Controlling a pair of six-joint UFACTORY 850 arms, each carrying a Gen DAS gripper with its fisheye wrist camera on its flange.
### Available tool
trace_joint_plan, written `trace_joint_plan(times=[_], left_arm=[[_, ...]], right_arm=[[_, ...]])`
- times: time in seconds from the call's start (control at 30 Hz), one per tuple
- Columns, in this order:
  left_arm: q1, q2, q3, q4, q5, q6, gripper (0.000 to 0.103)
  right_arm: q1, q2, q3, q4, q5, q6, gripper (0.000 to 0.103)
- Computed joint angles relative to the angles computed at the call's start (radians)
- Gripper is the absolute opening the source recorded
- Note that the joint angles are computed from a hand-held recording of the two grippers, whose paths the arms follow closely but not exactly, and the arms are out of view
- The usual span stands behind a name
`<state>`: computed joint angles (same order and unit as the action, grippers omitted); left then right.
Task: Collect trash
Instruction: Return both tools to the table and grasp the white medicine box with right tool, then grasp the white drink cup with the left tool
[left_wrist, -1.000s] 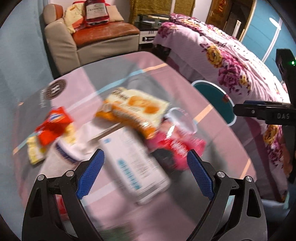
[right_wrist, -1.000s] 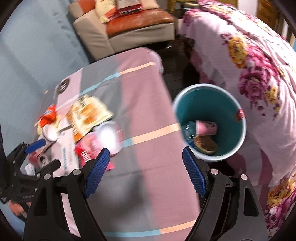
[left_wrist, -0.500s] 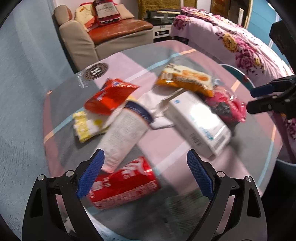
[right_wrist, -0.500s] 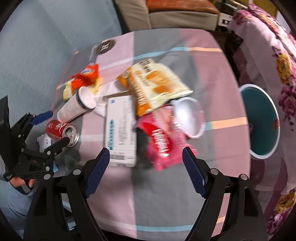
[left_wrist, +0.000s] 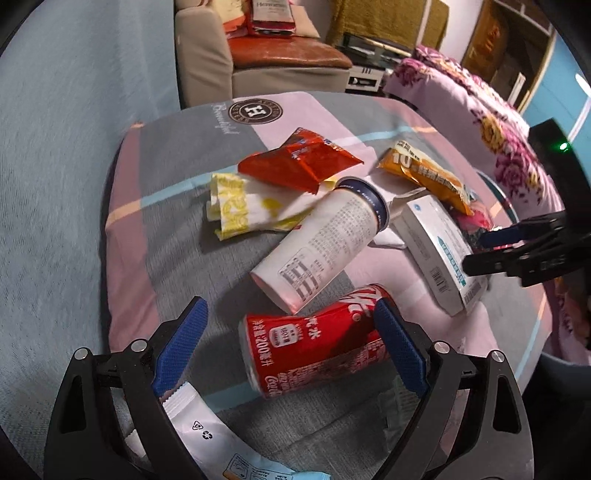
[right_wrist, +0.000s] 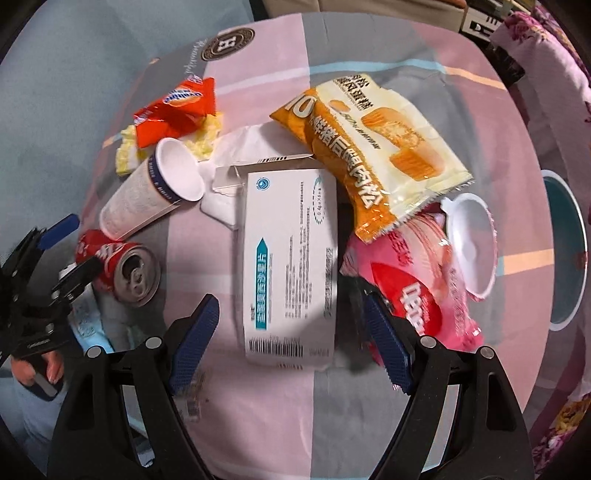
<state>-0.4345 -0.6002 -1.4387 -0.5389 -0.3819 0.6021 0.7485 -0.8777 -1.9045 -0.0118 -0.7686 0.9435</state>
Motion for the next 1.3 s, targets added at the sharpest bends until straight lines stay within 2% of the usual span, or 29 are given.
trace_joint_plan(times=[0.07,0.17,0.43,0.5,0.53,0.57,0.63,0.77,0.87,0.97,1.1,1.3], left_arm=[[0.005,-0.003,0.000,-0.027,-0.002,0.010,0.099],[0.021,-0.011,0.000,-0.141,-0.029,0.094,0.099],[0.041,-0.019,0.004,-0.270,-0.073,0.176,0.099],[0.042,-0.021,0.004,-0.284,-0.080,0.178,0.099],[0.041,-0.024,0.002,-0.289,-0.086,0.179,0.099],[0.039,-0.025,0.001,-0.296,-0.094,0.183,0.099],[0.031,-0.027,-0.001,-0.294,-0.095,0.184,0.099],[0.007,-0.017,-0.009,-0.190,-0.036,0.116,0.099],[0.011,-0.030,-0.043,-0.229,-0.047,0.131,0.099],[-0.007,-0.062,-0.098,-0.153,-0.043,0.081,0.099],[-0.038,-0.139,-0.212,0.034,-0.081,-0.054,0.099],[-0.062,-0.227,-0.327,0.183,-0.153,-0.163,0.099]], right_arm=[[-0.005,-0.026,-0.032,0.006,-0.015,-0.007,0.077],[-0.012,-0.060,-0.074,0.012,-0.032,-0.017,0.077],[-0.015,-0.148,-0.195,-0.011,-0.084,-0.029,0.077],[-0.003,-0.172,-0.237,-0.066,-0.122,-0.017,0.072],[0.003,-0.175,-0.244,-0.089,-0.119,-0.015,0.062],[0.003,-0.169,-0.234,-0.077,-0.100,-0.028,0.058],[0.007,-0.159,-0.222,-0.074,-0.083,-0.034,0.058],[0.012,-0.082,-0.116,-0.081,-0.013,-0.020,0.058],[0.011,-0.033,-0.056,-0.090,0.029,0.001,0.058],[0.007,0.020,0.009,-0.098,0.065,0.022,0.058],[0.010,0.077,0.071,-0.121,0.103,0.056,0.058],[0.008,0.166,0.172,-0.239,0.126,0.171,0.058]])
